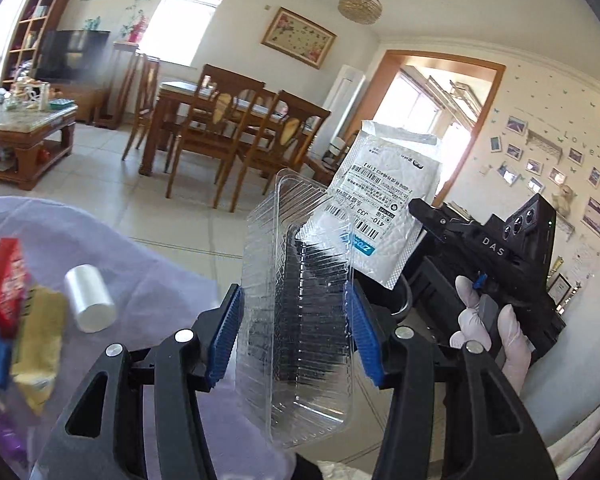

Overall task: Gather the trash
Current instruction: 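Carry the tray and bag to the black bin and release both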

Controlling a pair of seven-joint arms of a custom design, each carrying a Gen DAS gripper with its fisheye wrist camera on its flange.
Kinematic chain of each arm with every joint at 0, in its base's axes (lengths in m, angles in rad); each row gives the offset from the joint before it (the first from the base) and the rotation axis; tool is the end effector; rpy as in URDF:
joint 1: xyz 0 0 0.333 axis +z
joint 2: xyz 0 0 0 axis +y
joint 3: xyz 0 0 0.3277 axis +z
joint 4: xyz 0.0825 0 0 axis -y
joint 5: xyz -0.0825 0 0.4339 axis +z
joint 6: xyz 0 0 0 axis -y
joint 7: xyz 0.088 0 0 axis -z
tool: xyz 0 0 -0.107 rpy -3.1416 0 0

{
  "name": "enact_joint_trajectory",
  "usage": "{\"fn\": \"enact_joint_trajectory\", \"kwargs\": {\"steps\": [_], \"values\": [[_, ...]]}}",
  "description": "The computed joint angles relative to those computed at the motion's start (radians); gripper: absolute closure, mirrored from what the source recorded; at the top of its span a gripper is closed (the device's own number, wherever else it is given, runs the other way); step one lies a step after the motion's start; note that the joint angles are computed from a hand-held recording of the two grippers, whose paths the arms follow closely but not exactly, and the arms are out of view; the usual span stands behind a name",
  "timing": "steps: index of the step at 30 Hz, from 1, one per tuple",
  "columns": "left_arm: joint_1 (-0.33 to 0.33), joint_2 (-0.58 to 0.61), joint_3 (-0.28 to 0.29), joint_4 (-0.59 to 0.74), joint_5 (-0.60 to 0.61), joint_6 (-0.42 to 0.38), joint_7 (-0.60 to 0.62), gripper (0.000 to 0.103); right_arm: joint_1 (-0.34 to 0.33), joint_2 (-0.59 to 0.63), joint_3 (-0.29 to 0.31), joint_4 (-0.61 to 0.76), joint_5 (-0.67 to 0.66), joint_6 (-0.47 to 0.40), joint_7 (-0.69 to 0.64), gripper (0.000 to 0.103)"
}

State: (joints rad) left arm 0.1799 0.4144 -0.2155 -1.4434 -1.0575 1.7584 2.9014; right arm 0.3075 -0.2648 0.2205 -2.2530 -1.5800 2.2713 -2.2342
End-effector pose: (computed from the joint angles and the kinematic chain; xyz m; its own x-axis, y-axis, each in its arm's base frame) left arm 0.7341 -0.0766 0.4965 -0.8892 -0.2254 0.3983 -0.4566 0.3786 -0.8051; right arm 0.4842 0.2606 0.5131 -0.4364 -0.7497 -0.4974 0.0290 0.5409 -0.8406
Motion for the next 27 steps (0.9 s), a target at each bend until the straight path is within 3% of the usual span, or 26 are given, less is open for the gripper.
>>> {"fn": "enact_joint_trajectory", "kwargs": {"steps": [4, 9, 16, 23, 24, 25, 26, 27], "values": [[-0.061, 0.001, -0.037, -0.008, 0.005, -0.013, -0.018, 0.051, 0.003, -0.128, 0.027, -0.135, 0.155, -0.186, -0.047, 0.097], [-0.150, -0.017, -0.060, -0.063, 0.035, 0.052, 0.006, 0.051, -0.002, -0.233, 0.029, -0.266, 0.295, -0.253, -0.080, 0.097], [-0.252, 0.029, -0.069, -0.060, 0.128, 0.143, -0.080, 0.051, -0.037, -0.294, -0.006, -0.372, 0.383, -0.176, -0.066, 0.097], [-0.300, 0.002, -0.074, -0.099, 0.203, 0.245, -0.101, 0.046, -0.113, -0.221, -0.046, -0.336, 0.366, -0.052, -0.042, 0.097], [-0.304, 0.001, -0.072, -0.101, 0.211, 0.257, -0.103, 0.045, -0.119, -0.217, -0.050, -0.335, 0.367, -0.038, -0.042, 0.095], [-0.307, 0.000, -0.070, -0.096, 0.219, 0.264, -0.115, 0.045, -0.126, -0.213, -0.050, -0.334, 0.363, -0.026, -0.038, 0.084], [-0.309, -0.002, -0.069, -0.096, 0.224, 0.271, -0.124, 0.040, -0.128, -0.200, -0.043, -0.318, 0.368, -0.027, -0.037, 0.064], [-0.307, -0.002, -0.068, -0.093, 0.224, 0.273, -0.130, 0.032, -0.130, -0.194, -0.040, -0.311, 0.373, -0.031, -0.034, 0.052]]}}
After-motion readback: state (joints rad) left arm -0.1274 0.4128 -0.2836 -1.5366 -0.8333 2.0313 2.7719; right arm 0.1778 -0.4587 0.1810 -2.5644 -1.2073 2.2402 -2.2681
